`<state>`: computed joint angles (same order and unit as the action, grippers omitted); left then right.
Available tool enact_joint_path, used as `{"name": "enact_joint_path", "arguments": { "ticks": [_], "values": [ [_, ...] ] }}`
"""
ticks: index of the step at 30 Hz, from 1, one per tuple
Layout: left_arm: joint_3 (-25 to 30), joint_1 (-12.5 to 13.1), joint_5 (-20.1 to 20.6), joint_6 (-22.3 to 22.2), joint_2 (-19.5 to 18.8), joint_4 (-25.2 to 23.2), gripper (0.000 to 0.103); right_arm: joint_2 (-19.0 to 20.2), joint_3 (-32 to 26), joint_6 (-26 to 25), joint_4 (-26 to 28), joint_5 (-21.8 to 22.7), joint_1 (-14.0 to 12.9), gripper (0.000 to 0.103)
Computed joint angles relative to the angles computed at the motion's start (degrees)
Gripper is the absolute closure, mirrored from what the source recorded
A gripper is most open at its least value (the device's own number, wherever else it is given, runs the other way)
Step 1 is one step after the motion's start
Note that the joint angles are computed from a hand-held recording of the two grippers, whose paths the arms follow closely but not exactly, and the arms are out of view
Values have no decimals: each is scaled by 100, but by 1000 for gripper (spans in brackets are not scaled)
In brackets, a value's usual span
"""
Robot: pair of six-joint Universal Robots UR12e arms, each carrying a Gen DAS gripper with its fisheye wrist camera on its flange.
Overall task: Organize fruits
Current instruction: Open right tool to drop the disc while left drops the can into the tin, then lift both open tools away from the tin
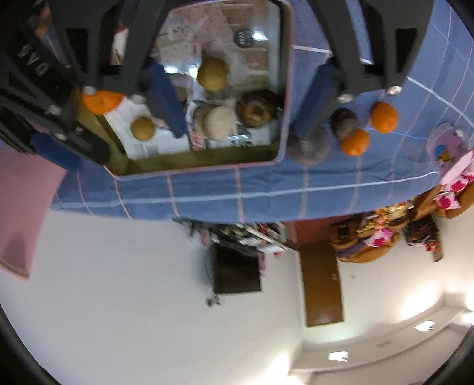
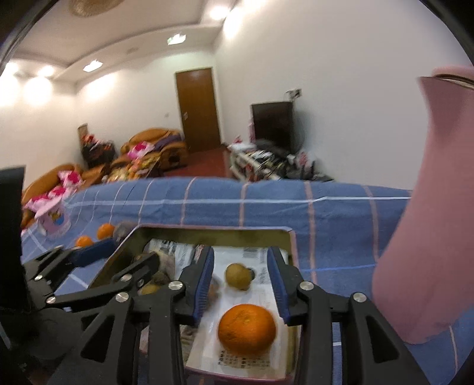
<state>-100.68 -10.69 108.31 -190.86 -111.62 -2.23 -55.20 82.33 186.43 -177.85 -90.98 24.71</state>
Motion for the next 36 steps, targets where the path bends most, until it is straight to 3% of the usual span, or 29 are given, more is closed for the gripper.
{"name": "enact_joint_path", "arguments": {
  "ticks": [2, 4, 7, 12, 15, 17, 18, 25, 36],
  "values": [
    [-60, 37, -9, -141, 28, 208, 4, -8, 50, 215, -234, -243, 9, 32],
    [-126, 81, -139, -210, 60, 411, 0, -16, 117, 443, -541, -305, -10, 26],
    [-169, 80, -160, -108, 83, 576, 0, -30, 163, 605, -721, -396, -12, 26],
    [-190, 27, 86, 111, 50, 821, 0, -51, 185, 469, -711, -714, 41, 26],
    [-180, 16, 216, 163, 21, 875, 0, -18, 276, 338, -1369, -993, 96, 26],
    [-170, -13, 354, 264, -15, 903, 0, 46, 283, 176, -1788, -1231, 150, 12],
    [-167, -29, 407, 333, -33, 918, 0, 76, 267, 92, -1849, -1389, 185, 11],
    [-194, -85, 570, 589, -60, 1103, 0, 30, 250, 98, -1475, -1351, 197, 11],
    [-365, -15, 411, 478, 90, 973, 0, -16, 284, 422, -1211, -1855, 293, 11]
  ]
}}
